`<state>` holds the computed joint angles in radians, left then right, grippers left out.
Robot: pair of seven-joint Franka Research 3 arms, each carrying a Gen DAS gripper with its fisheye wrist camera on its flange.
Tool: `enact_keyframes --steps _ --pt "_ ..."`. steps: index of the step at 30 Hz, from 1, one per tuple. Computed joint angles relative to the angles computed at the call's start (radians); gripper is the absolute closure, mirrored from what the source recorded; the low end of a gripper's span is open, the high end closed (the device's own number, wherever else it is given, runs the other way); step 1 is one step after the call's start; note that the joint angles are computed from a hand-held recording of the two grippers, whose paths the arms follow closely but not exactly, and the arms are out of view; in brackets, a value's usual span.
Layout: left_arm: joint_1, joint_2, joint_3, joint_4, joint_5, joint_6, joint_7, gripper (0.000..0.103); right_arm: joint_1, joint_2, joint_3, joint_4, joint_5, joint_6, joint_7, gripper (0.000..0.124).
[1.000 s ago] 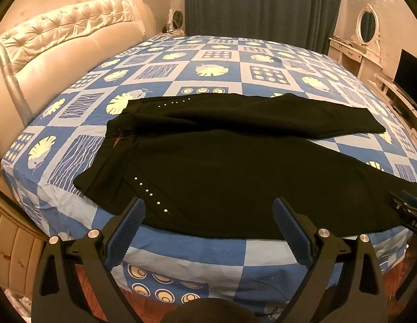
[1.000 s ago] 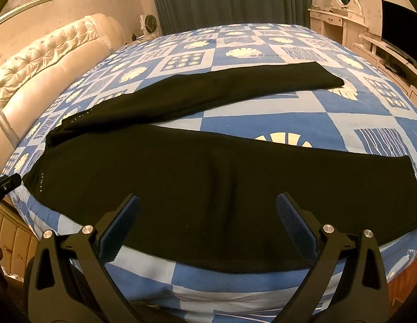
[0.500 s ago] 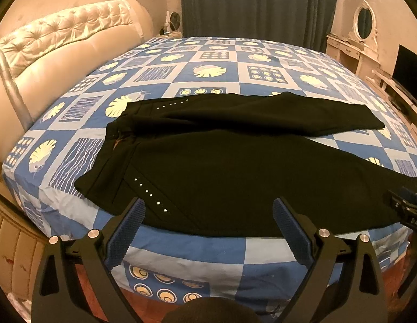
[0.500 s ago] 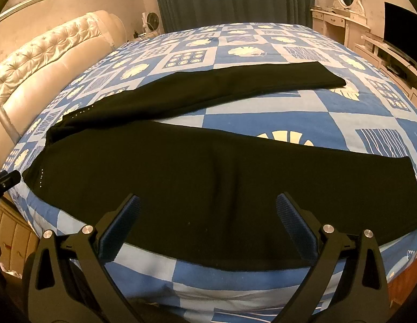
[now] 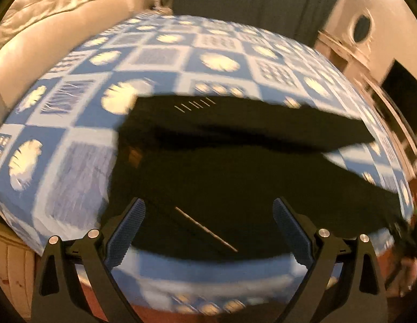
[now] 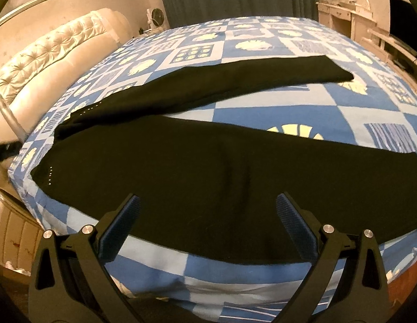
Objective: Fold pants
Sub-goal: 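Grasp the waistband corner with the left gripper while the right gripper grasps the other waistband corner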
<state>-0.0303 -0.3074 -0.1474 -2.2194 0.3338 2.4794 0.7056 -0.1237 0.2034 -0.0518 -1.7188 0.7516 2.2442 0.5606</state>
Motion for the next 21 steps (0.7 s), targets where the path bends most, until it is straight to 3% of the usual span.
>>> enact_keyframes --steps 5,8,11,14,16,19,21 --pt "0.071 0.105 0.122 0.049 -0.095 0.081 0.138 0.008 -0.008 0.034 0.006 0.070 0.012 -0.067 0.030 0.023" --pt "0.102 0.237 0.186 0.131 -0.320 0.093 0.325 0.008 -0.008 0.061 0.014 0.119 0.018 -0.072 0.047 0.023" --pt "0.157 0.346 0.184 0.214 -0.469 0.086 0.440 0.008 -0.009 0.090 0.025 0.163 0.027 -0.069 0.058 0.023" --pt "0.210 0.423 0.151 0.273 -0.527 0.133 0.523 0.008 -0.009 0.128 0.037 0.218 0.024 -0.073 0.084 0.023" --pt "0.246 0.481 0.117 0.329 -0.607 0.120 0.612 0.008 -0.012 0.151 0.046 0.248 0.024 -0.082 0.097 0.023" --pt "0.258 0.546 0.103 0.400 -0.546 0.071 0.627 0.008 -0.011 0.195 0.060 0.306 0.008 -0.118 0.121 0.023" --pt "0.255 0.554 0.098 0.405 -0.487 0.081 0.636 0.008 -0.012 0.215 0.070 0.331 0.001 -0.140 0.132 0.023"
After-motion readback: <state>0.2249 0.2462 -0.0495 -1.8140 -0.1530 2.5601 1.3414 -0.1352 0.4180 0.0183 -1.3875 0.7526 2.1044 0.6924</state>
